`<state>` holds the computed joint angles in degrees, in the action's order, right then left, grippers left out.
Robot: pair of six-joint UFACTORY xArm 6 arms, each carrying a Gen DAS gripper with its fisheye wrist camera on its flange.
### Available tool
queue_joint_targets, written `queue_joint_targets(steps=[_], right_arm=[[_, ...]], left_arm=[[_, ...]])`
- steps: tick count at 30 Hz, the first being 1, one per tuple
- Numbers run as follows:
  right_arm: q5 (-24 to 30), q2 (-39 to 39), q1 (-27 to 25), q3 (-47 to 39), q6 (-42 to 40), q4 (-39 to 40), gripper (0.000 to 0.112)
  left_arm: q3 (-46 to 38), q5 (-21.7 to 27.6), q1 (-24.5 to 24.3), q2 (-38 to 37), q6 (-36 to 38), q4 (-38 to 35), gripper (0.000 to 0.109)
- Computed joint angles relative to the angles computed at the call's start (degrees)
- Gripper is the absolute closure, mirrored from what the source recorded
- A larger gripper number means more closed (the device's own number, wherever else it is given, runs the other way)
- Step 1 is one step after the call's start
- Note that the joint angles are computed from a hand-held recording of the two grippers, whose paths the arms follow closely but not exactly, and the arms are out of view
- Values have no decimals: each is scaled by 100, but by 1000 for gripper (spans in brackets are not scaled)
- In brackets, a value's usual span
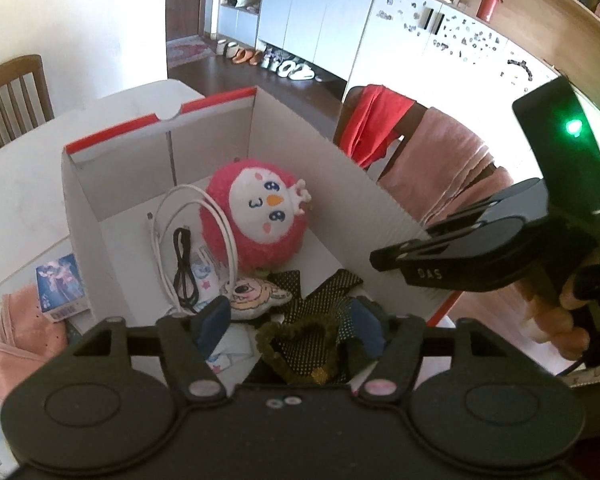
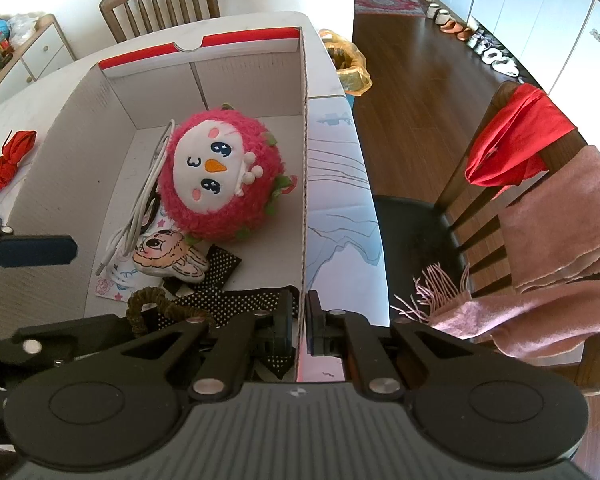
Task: Organize objects
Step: 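Open the left gripper to release the hair tie onto the glove, then move the left gripper back to the blue tissue pack on the table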
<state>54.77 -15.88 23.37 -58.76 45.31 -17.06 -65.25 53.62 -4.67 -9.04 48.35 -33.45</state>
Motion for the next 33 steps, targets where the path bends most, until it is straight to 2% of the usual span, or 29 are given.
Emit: queue_joint_targets(steps=[4, 11, 15, 26, 33], right_arm=[[5, 2, 2, -3, 5, -5, 106], [7, 11, 2, -12, 9, -3, 106], [15, 7, 0, -14, 16, 7, 106], [105, 36, 6, -76, 70, -16, 106], [227, 108, 35, -182, 102, -55, 106]], left_arm=[[10, 3, 49, -60, 98, -121, 35], [52, -80, 160, -188, 354, -373, 15], [-24, -10, 321, -188, 594, -650, 9], [-576, -70, 888, 132, 1202, -825, 7], [-1316, 298, 1347, 664, 1959, -823, 7]])
